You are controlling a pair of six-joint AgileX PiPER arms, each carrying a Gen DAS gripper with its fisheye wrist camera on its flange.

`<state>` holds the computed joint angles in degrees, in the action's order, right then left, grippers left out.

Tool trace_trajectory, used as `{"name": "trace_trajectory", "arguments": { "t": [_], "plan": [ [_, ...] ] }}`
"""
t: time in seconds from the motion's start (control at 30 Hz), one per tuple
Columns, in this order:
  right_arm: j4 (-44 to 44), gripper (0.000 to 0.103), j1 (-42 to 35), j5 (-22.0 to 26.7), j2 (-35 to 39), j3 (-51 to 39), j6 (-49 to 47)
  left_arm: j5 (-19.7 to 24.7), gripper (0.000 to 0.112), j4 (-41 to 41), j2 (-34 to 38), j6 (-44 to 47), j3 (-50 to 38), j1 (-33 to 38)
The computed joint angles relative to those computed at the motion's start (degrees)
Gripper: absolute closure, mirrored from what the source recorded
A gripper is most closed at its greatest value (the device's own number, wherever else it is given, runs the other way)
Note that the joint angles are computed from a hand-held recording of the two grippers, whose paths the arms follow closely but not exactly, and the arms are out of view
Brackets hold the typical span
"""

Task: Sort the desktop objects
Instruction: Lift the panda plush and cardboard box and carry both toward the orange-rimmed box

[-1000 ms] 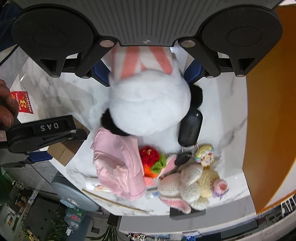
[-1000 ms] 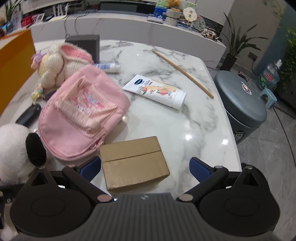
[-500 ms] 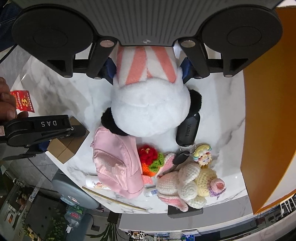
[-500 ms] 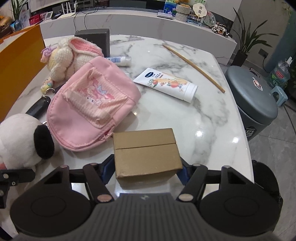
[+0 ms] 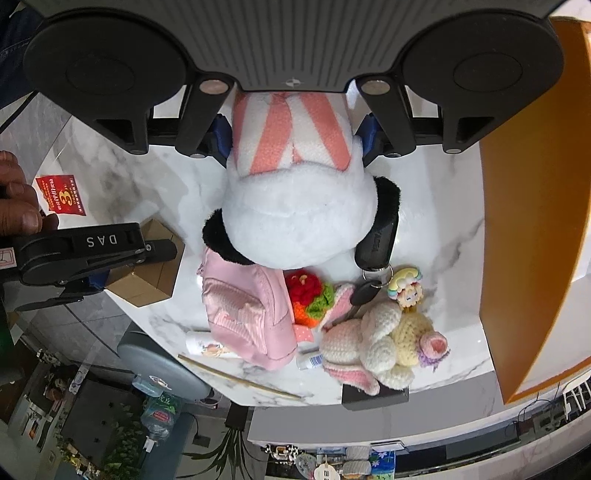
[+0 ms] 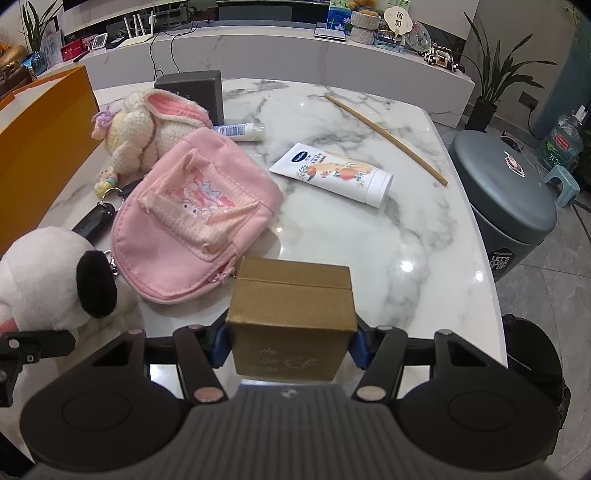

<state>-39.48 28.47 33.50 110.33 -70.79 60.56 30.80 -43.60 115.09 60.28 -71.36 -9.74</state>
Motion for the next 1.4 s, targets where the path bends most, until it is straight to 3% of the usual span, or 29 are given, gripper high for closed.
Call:
{"name": "trace_trajectory", "arguments": {
  "t": [0.3, 0.6, 1.0, 1.4],
  "plan": [
    [-1.9, 0.041, 1.9, 1.4, -3.4, 0.6, 3.3, 0.7, 0.04, -4.9, -3.6, 4.7, 1.8, 1.6],
    [-4.9, 0.041, 5.3, 4.1, -5.5, -3.1, 6.1, 4.6, 0.04, -9.4, -7.5, 7.6, 0.8, 4.4],
    [-3.8, 0.041, 9.9, 9.4, 0.9, -20.0, 0.1, 13.3, 0.04, -8.5, -7.7, 3.6, -8.3, 14.3],
    [1.4, 0.041, 16.7, 15.2, 13.9, -47.7, -13.8, 14.5, 0.04, -5.4, -6.5, 0.7, -12.4, 23.2]
  ]
}}
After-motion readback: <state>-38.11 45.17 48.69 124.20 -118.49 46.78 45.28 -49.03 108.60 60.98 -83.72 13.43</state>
